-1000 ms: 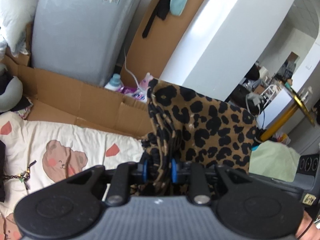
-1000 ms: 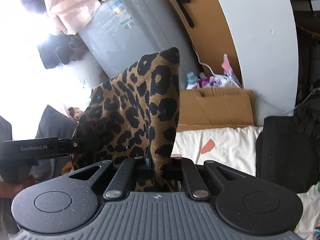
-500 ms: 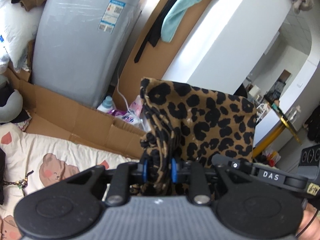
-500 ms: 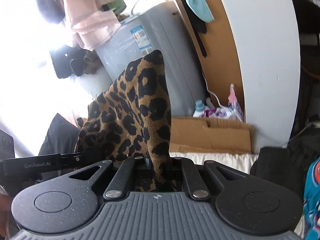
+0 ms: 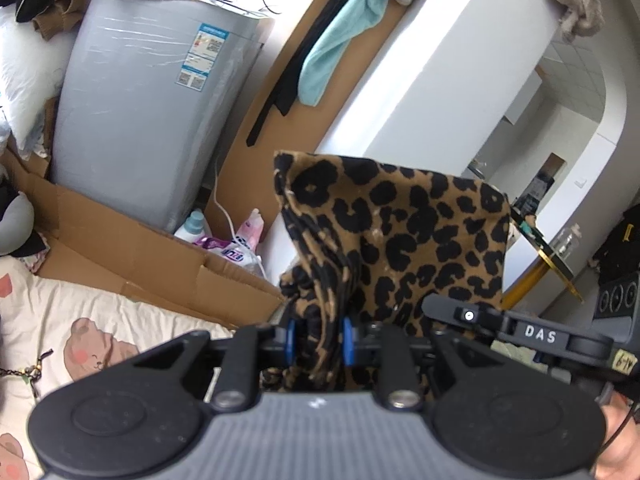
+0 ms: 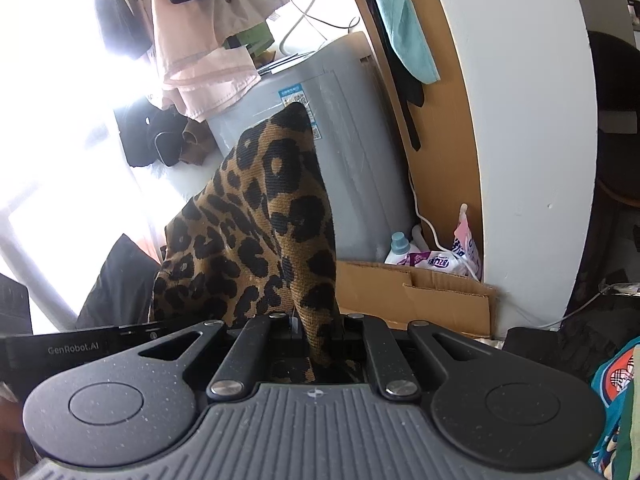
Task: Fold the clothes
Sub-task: 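Carry the leopard trousers with both grippers toward the black clothes pile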
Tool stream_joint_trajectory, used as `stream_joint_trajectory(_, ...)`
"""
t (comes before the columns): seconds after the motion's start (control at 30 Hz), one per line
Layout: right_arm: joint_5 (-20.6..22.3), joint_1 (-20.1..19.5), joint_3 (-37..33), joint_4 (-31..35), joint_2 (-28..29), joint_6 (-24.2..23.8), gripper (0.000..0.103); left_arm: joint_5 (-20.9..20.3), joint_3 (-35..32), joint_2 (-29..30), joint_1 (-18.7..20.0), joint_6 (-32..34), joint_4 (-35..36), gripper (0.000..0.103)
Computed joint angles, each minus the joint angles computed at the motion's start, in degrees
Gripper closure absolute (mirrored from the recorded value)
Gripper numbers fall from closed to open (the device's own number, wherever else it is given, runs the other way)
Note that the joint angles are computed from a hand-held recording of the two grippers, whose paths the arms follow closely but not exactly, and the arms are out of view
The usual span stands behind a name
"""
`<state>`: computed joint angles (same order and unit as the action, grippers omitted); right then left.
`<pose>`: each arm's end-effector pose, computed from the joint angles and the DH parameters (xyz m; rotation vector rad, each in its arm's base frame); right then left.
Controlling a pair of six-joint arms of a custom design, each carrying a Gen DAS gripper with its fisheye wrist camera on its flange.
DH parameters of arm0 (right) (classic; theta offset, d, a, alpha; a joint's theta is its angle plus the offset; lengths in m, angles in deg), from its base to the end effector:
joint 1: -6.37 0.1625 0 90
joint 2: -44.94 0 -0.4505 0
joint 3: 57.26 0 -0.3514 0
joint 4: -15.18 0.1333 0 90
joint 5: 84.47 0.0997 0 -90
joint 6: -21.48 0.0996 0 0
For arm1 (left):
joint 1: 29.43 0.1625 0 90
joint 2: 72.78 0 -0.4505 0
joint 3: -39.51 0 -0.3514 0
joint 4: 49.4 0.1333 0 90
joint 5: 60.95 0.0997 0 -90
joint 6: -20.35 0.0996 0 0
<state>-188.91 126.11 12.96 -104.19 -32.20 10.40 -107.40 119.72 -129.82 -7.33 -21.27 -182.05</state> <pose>0.3851 -0.4555 0.6253 0.8800 -2.7032 0.9769 -0.5598 -0.4453 0.3674 0.4388 2.7043 -1.1625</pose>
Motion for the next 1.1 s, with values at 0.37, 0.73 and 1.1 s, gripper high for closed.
stream_joint_trajectory(0.37,-0.8,-2.8,3.3,-2.1,-4.4,-0.7,0.098,-4.0,1.5,3.5,0.4,3.3,-8.6,0.08)
stream_joint_trajectory(0.73,-2.6,-7.5,7.1,-5.2,-8.0,-4.9,0.098,-9.7,1.9,8.6,2.6,6.9,-15.4,0.08)
stream_joint_trajectory(1.1,-3.5,-13.5,12.0,-9.2,-10.7,-7.6,0.098,-16.9,1.8,13.4,6.1,10.6,-19.7,0.08)
